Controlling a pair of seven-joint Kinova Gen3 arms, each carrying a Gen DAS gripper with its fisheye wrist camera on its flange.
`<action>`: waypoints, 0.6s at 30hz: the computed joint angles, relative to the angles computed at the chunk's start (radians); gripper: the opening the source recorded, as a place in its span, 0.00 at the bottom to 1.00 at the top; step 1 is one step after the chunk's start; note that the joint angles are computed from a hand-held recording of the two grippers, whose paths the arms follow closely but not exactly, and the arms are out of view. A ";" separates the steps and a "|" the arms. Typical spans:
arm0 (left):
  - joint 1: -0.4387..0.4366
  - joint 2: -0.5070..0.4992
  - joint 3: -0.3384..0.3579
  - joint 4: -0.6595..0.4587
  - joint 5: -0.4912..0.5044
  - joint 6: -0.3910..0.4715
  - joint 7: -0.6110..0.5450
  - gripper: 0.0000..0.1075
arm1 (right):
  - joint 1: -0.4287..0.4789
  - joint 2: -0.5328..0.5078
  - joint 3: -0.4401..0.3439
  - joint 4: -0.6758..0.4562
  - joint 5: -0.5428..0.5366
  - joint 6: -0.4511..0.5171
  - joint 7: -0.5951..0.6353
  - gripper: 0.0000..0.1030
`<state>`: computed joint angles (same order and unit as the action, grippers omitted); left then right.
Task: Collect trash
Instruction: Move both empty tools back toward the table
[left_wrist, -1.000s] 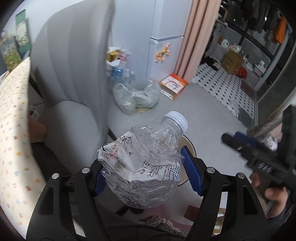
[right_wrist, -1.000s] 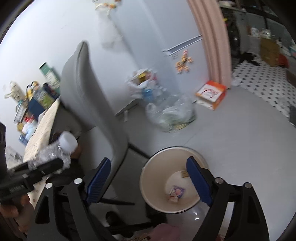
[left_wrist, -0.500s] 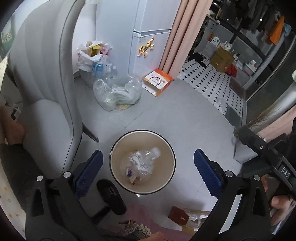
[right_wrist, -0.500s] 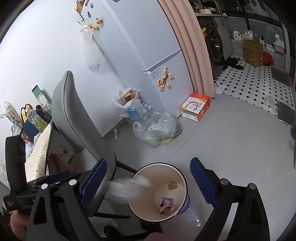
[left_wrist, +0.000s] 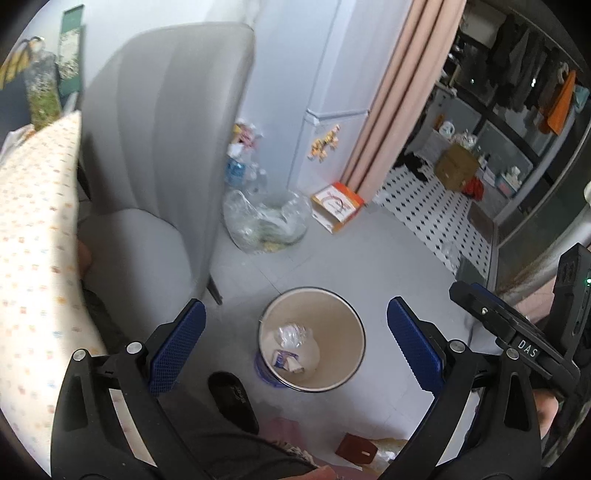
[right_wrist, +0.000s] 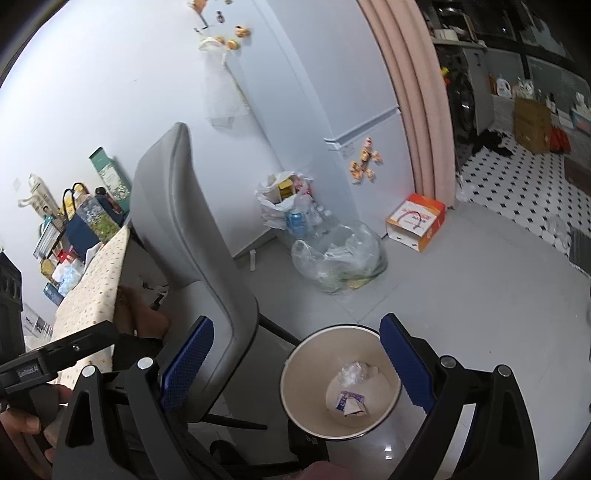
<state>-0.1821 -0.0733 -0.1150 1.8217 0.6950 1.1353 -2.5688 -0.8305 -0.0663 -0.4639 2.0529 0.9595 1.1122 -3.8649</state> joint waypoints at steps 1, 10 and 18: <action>-0.009 -0.001 -0.013 -0.005 0.012 0.009 -0.014 0.91 | 0.001 0.002 0.002 -0.014 0.000 -0.002 0.019 0.88; -0.140 -0.022 -0.128 -0.080 0.126 0.170 -0.121 0.91 | -0.081 0.098 0.017 -0.257 0.042 0.129 0.236 0.92; -0.287 -0.017 -0.234 -0.117 0.232 0.296 -0.208 0.91 | -0.202 0.183 0.069 -0.445 0.100 0.240 0.338 0.93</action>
<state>-0.4690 -0.0904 -0.3494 1.7049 0.9271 1.4308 -2.7769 -1.0328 0.1166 -0.3944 1.6078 1.0598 1.3518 -3.5269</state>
